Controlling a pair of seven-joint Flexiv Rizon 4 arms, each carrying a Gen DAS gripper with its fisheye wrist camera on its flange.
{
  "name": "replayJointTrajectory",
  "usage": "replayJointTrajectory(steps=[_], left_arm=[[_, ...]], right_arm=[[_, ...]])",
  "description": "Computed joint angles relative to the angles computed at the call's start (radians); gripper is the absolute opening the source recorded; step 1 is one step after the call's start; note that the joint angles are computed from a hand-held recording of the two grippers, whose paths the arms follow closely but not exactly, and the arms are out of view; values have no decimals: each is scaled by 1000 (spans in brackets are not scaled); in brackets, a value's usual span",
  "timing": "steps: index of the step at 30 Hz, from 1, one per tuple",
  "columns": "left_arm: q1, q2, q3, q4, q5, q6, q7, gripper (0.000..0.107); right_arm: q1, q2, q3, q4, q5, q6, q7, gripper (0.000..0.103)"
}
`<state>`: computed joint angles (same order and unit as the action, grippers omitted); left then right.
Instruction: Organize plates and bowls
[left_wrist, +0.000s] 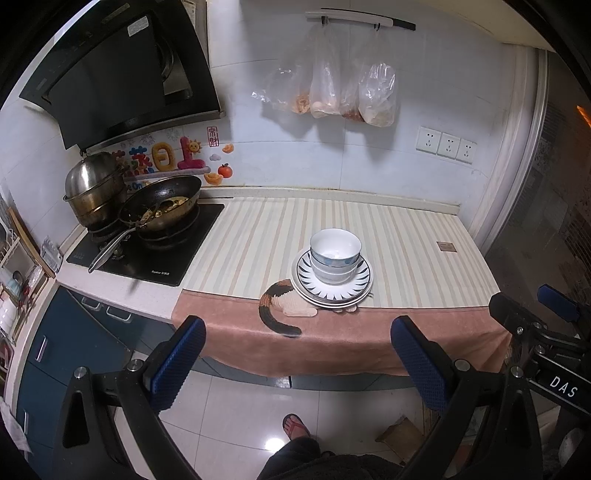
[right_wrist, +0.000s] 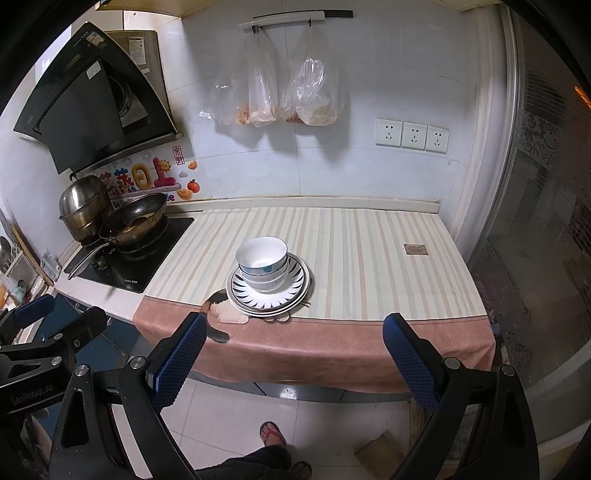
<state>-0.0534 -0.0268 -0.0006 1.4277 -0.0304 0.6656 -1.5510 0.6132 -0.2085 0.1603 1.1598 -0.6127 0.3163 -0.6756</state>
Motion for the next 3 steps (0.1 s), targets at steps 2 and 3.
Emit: replayJointTrajectory(steps=[2, 3], left_arm=[[0, 7, 1, 4, 0, -4, -6, 103], [0, 10, 1, 6, 1, -5, -8, 103]], right_arm=[[0, 0, 0, 0, 1, 0, -1, 98], [-1, -1, 0, -1, 2, -1, -1, 98]])
